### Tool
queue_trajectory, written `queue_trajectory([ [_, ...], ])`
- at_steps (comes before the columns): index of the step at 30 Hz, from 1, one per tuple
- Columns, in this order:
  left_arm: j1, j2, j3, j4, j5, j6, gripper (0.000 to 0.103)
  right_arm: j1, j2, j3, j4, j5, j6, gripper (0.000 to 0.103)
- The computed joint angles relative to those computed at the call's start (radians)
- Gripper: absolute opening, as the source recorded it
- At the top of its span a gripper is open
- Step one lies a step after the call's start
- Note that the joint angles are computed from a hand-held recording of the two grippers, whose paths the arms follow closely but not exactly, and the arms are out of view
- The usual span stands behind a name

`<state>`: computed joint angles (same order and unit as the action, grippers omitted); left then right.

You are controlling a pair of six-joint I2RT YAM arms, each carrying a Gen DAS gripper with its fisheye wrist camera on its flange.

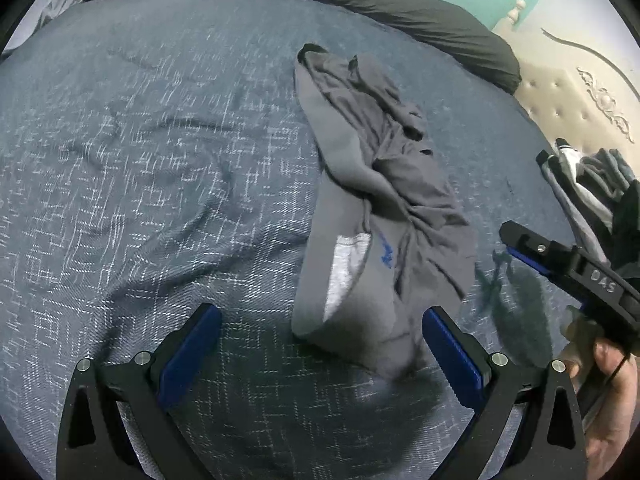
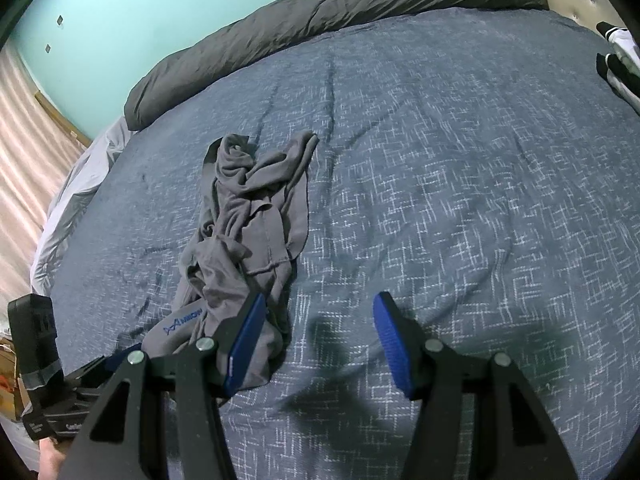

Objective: Fold clothes
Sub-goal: 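Release the garment from the right tool and move the left tool to its waistband, then grasp the grey waistband edge with the left tool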

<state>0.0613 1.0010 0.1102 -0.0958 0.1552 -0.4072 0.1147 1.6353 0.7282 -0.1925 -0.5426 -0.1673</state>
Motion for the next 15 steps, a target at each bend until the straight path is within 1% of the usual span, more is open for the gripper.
queue_trajectory([
  [2, -0.014, -0.051, -0.004, -0.026, 0.008, -0.01, 0.102, -0.003, 0.001, 0.0, 0.001, -0.003, 0.001, 0.057],
  [5, -0.07, -0.076, 0.003, -0.033, -0.014, -0.025, 0.102, -0.009, 0.007, 0.003, -0.002, -0.007, 0.002, 0.057],
  [10, -0.076, -0.055, -0.004, -0.009, -0.015, -0.024, 0.102, -0.02, 0.013, 0.007, -0.009, -0.024, 0.002, 0.057],
  [12, -0.034, -0.017, 0.005, 0.012, 0.009, 0.013, 0.099, -0.02, 0.016, 0.009, -0.011, -0.034, 0.004, 0.057],
  [14, -0.012, -0.034, 0.003, -0.001, 0.037, 0.026, 0.086, -0.018, 0.021, 0.011, -0.013, -0.041, 0.008, 0.057],
  [15, -0.004, -0.038, 0.003, -0.004, 0.045, 0.034, 0.086, -0.016, 0.024, 0.013, -0.014, -0.041, 0.011, 0.057],
])
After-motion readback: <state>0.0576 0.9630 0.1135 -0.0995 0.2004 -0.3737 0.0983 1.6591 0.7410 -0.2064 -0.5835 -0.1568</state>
